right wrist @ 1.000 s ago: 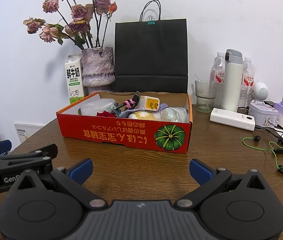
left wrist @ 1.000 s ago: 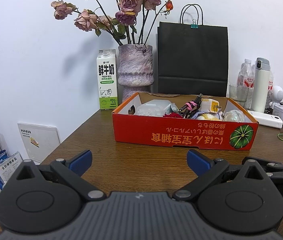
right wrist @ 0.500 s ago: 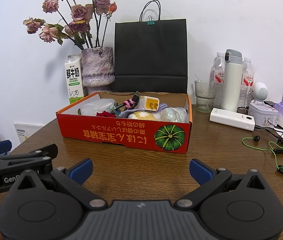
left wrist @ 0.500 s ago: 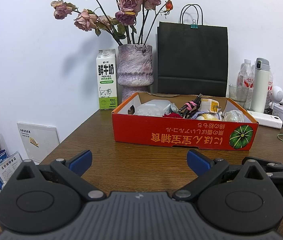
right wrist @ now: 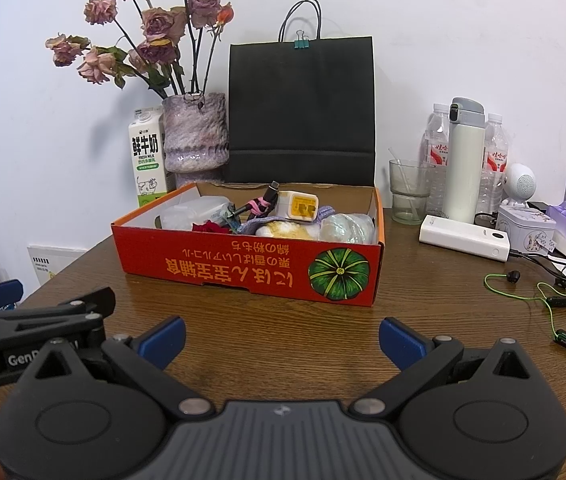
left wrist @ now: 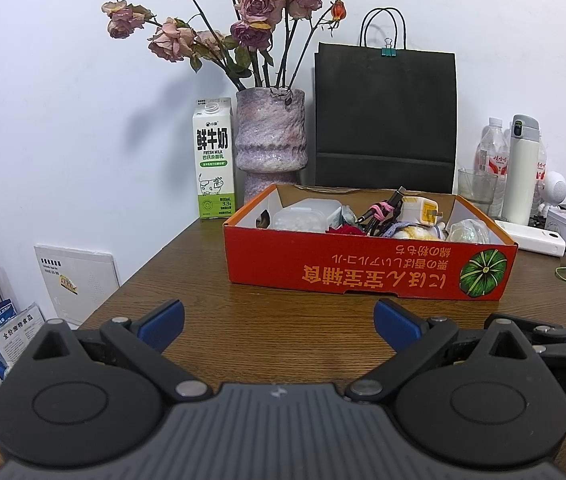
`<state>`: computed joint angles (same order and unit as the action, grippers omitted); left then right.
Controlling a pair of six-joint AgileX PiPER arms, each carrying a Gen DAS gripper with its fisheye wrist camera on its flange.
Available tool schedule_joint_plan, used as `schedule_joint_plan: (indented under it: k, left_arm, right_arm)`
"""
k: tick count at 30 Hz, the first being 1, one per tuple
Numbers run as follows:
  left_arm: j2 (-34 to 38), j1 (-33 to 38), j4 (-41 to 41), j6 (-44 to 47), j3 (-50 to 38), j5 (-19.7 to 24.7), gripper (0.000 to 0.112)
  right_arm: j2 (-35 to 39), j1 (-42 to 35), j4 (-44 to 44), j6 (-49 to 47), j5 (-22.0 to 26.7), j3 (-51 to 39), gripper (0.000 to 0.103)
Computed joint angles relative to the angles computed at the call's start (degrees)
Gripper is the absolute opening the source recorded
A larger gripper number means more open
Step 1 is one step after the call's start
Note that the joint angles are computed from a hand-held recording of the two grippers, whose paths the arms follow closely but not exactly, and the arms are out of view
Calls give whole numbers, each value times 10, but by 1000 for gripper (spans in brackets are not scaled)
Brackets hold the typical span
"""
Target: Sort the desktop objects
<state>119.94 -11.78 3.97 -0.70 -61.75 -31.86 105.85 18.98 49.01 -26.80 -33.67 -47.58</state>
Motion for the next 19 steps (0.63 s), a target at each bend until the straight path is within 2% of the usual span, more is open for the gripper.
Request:
schedule_joint_plan:
  k: [19]
  left_arm:
    - [3,2,6,-9,0,-3,103]
  right_arm:
    - [-2,-1,-1,-1,0,2,103]
